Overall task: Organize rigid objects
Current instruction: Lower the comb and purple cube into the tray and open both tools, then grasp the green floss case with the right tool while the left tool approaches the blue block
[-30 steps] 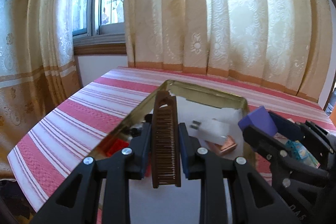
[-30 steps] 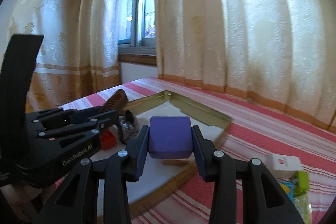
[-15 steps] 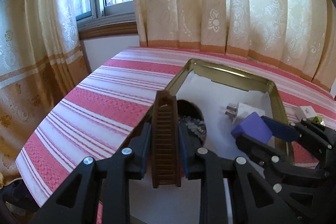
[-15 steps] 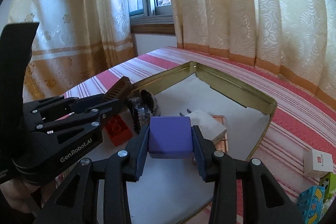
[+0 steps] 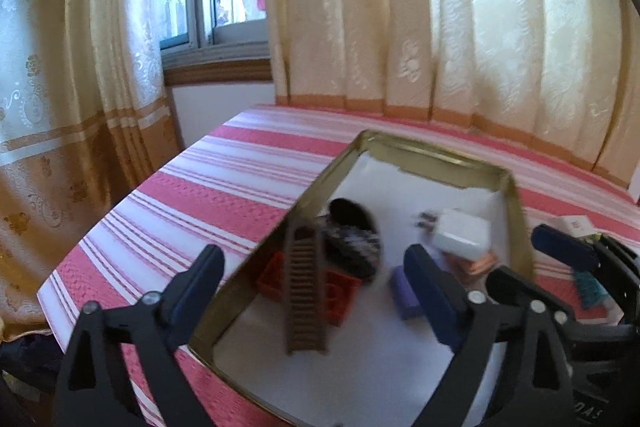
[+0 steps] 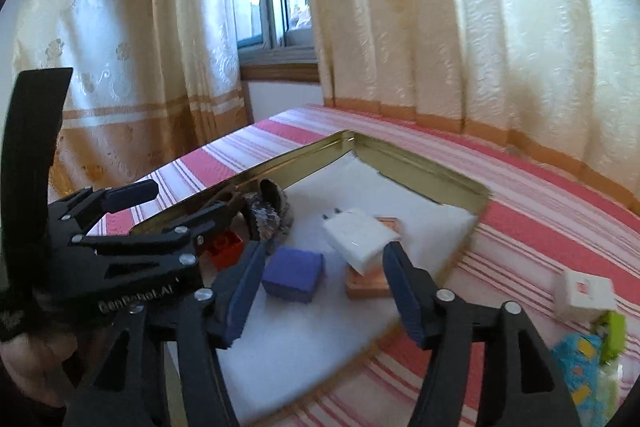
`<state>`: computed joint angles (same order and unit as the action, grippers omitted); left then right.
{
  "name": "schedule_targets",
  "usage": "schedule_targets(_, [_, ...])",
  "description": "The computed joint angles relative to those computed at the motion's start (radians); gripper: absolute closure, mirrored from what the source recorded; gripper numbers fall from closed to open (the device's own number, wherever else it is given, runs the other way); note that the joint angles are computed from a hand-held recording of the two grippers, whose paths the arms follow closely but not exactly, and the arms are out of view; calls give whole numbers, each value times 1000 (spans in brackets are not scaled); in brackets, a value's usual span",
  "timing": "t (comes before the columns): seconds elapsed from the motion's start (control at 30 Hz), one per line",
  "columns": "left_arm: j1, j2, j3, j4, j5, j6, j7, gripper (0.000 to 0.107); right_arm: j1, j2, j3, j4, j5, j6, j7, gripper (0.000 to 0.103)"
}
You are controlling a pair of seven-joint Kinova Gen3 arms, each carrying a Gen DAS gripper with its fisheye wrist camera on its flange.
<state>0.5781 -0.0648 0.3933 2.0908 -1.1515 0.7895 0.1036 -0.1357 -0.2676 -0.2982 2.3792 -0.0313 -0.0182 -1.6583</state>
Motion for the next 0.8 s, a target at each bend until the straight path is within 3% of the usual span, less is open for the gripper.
schedule_targets(0.1, [34,5,37,-5,-40,24,46,9,48,-91,-15,53,3,5,4,38])
schedule_targets(0.23, [105,39,74,-41,-86,62,77,7,66,-235,71,122,18,57,9,32])
schedule_targets(0.37, [204,114,87,-108,-127,108,69,5,144,-332,145,151,51,132,27,32])
schedule_targets(0.6, [312,255,46,-246,-88,97,-55,5,165,-366,381,137,91,252,95,31])
schedule_targets(0.8, [347,314,-13,-322,8,64,-149,5,39,-328,566,97,45,344,187,31])
